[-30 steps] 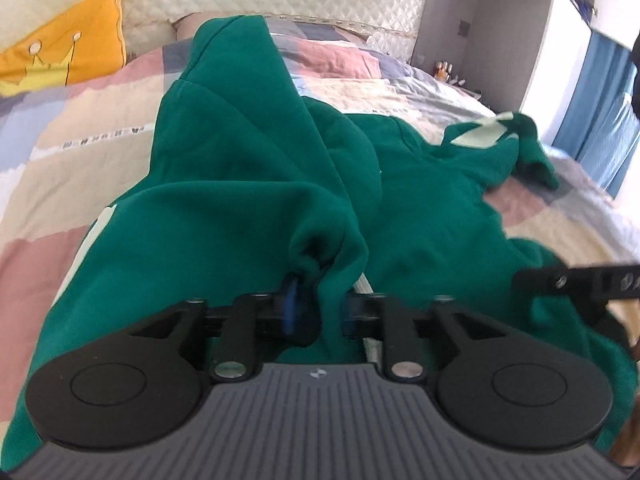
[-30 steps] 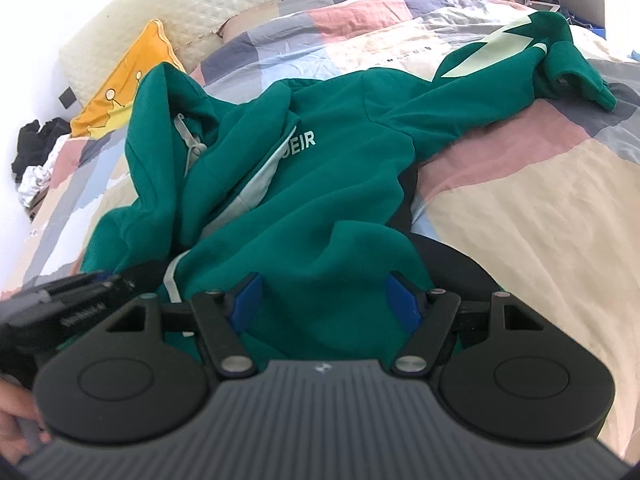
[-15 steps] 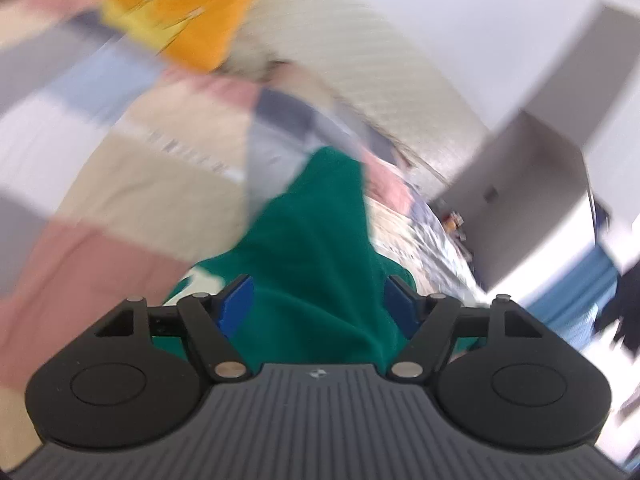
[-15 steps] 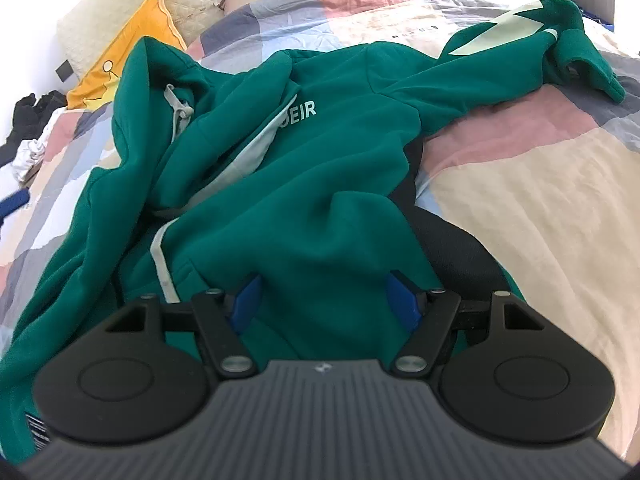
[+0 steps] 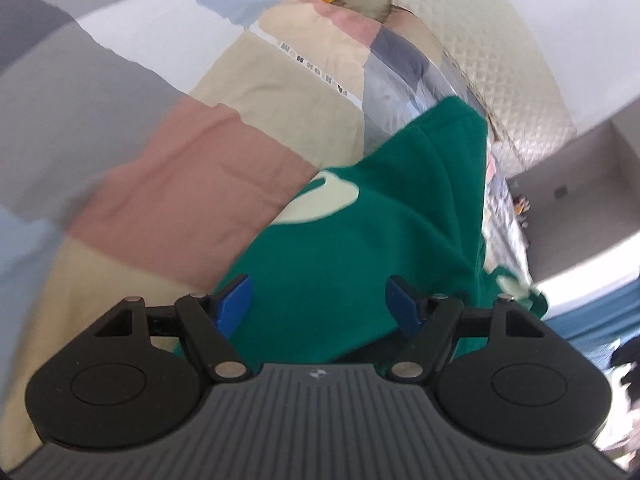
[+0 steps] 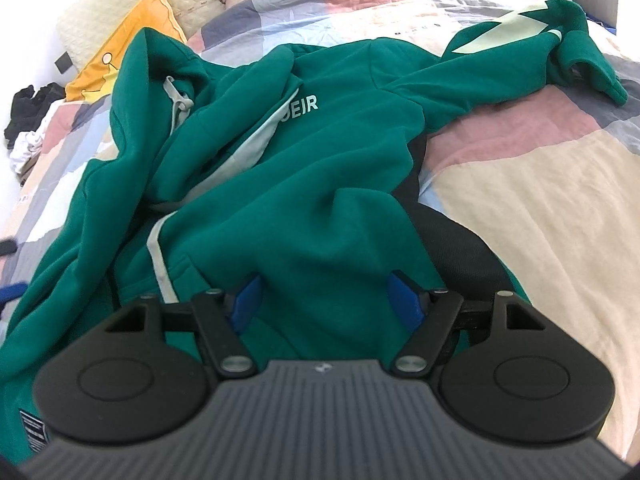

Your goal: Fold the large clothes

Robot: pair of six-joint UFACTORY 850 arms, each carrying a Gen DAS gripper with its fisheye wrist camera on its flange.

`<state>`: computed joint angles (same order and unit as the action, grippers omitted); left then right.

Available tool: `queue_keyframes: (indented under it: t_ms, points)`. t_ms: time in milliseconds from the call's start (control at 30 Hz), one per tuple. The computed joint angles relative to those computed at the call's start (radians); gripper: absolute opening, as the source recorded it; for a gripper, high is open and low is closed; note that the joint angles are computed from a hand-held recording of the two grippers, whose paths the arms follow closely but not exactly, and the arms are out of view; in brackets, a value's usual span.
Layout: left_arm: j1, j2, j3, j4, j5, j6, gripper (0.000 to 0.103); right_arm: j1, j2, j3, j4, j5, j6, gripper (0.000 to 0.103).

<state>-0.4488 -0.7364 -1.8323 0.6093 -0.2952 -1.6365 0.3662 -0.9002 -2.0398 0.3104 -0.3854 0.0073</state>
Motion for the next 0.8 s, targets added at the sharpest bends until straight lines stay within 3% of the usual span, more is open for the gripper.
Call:
queue_keyframes:
  t_ms: [67,133,300,433,533,600,667,767,800]
  points:
    - [-0.024,0.019,0.024,-0.016,-0.047,0.053,0.078,-0.002,-0.001,-0.003,0.018,-0.005,-0.014,0.072]
    - [-0.056,0.007,-0.001,-0.028,-0.166,0.143,0.078,-0.004,0.0,-0.003,0.038,-0.007,-0.03,0.072]
    - [-0.104,-0.08,-0.133,0.065,-0.447,0.156,0.078,-0.005,0.004,0.003,0.059,-0.012,-0.044,0.071]
    - [-0.121,-0.131,-0.203,0.156,-0.556,0.127,0.074,-0.006,0.005,0.004,0.056,-0.011,-0.037,0.07]
    - [-0.113,-0.114,-0.175,0.223,-0.565,-0.016,0.044,-0.007,0.005,0.005,0.053,-0.011,-0.038,0.07]
    - [-0.101,-0.088,-0.137,0.26,-0.534,-0.127,0.017,-0.006,0.004,0.004,0.047,-0.011,-0.04,0.07]
    - [-0.099,-0.072,-0.119,0.303,-0.568,-0.205,0.007,-0.007,0.004,0.006,0.046,-0.01,-0.046,0.07]
    - [-0.093,-0.045,-0.107,0.344,-0.605,-0.257,0.001,-0.008,0.004,0.007,0.051,-0.01,-0.056,0.07]
    - [-0.093,-0.042,-0.113,0.372,-0.648,-0.267,0.0,-0.008,0.006,0.009,0.055,-0.008,-0.063,0.07]
